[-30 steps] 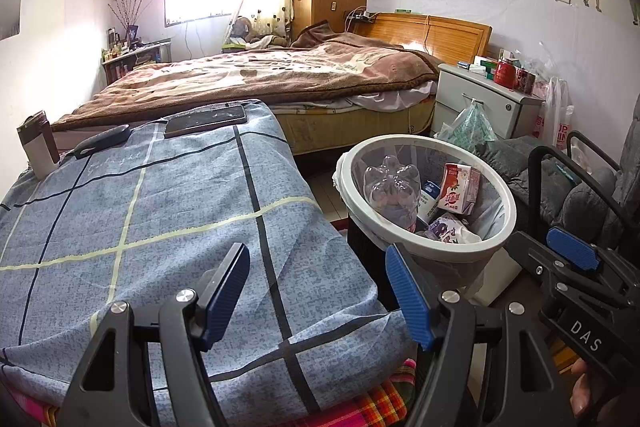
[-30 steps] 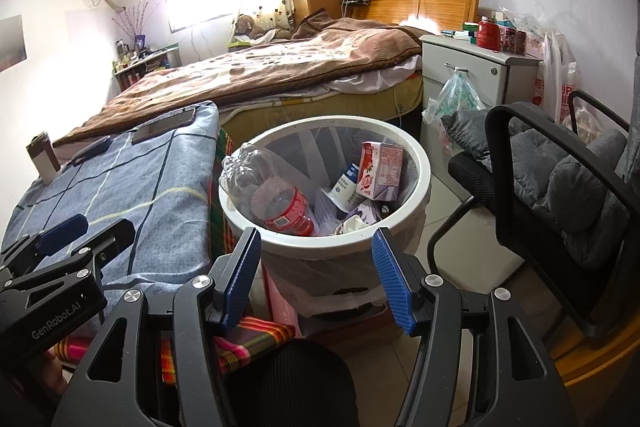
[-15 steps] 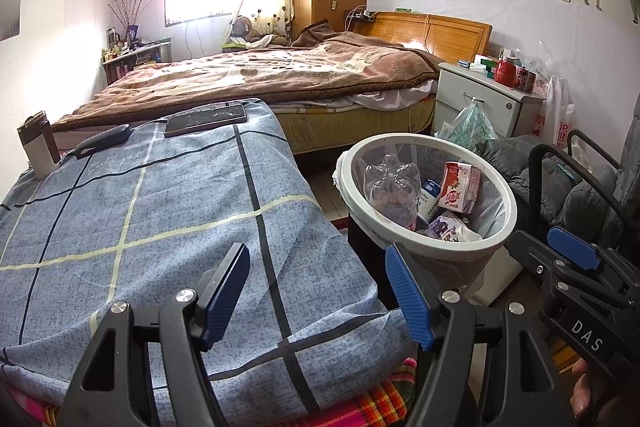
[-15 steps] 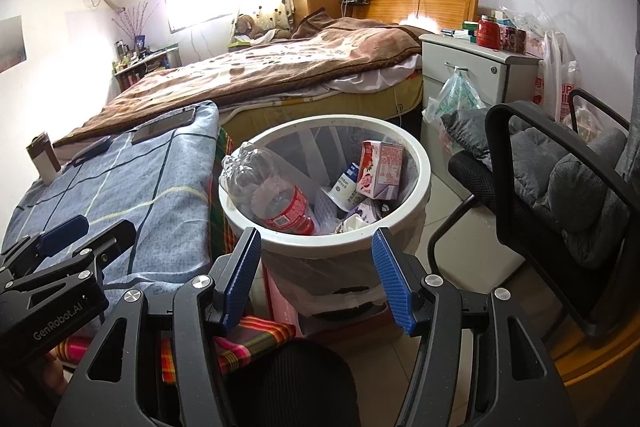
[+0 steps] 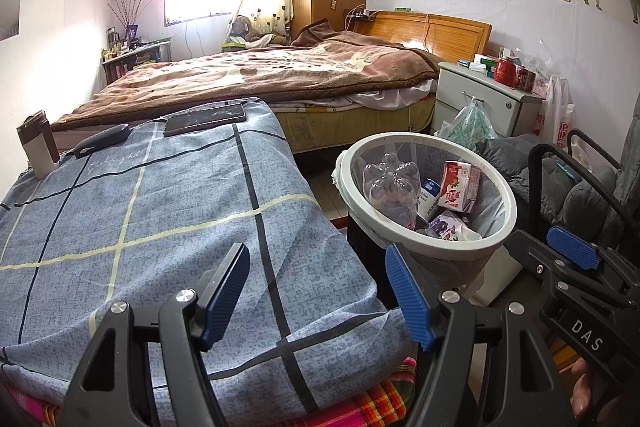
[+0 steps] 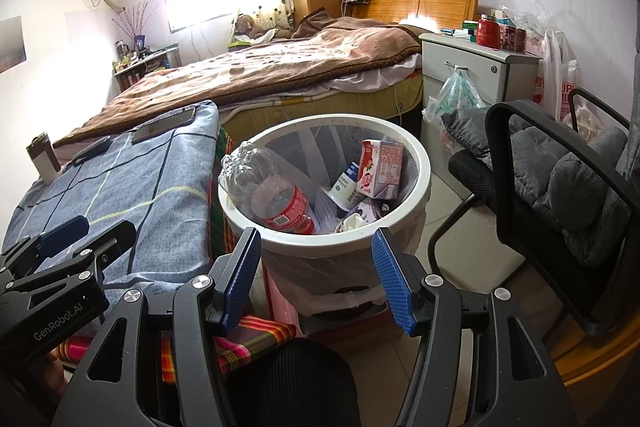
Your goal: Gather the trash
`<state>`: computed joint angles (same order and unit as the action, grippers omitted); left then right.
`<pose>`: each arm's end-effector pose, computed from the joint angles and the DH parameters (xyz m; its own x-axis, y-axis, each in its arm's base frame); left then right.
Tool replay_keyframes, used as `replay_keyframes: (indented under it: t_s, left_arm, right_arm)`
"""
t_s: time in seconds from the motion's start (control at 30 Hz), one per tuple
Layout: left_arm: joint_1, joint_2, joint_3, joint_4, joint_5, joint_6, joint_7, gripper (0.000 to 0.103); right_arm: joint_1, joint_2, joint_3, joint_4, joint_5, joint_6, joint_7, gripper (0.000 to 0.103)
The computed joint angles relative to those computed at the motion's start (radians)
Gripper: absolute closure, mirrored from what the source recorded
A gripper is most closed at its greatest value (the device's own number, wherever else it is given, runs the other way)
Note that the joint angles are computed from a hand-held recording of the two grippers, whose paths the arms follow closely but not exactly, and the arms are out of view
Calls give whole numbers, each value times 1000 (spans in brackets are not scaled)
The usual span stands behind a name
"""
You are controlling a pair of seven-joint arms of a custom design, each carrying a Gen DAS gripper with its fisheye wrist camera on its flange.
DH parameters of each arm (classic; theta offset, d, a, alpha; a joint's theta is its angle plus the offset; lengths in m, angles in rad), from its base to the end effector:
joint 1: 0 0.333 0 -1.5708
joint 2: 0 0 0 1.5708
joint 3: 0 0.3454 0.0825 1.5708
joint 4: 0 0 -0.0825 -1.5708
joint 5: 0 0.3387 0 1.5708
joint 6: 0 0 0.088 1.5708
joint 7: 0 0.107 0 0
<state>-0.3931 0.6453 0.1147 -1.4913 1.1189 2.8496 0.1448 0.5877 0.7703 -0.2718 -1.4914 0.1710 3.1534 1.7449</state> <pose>0.6757 -0.2652 0.3974 0.1019 -0.9945 0.0250 -0.5929 -0.0809 -0.8012 0.6957 0.2807 0.3874 0.1773 -0.9805 -0.0853 -0.6070 -0.0407 -0.7936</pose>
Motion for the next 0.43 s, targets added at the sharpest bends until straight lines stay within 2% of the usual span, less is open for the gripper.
replay_keyframes:
  t_s: [0.43]
  left_arm:
    - [2, 2, -2, -4, -7, 6, 6, 31]
  right_arm:
    - [0, -1, 0, -1, 2, 0, -4, 43]
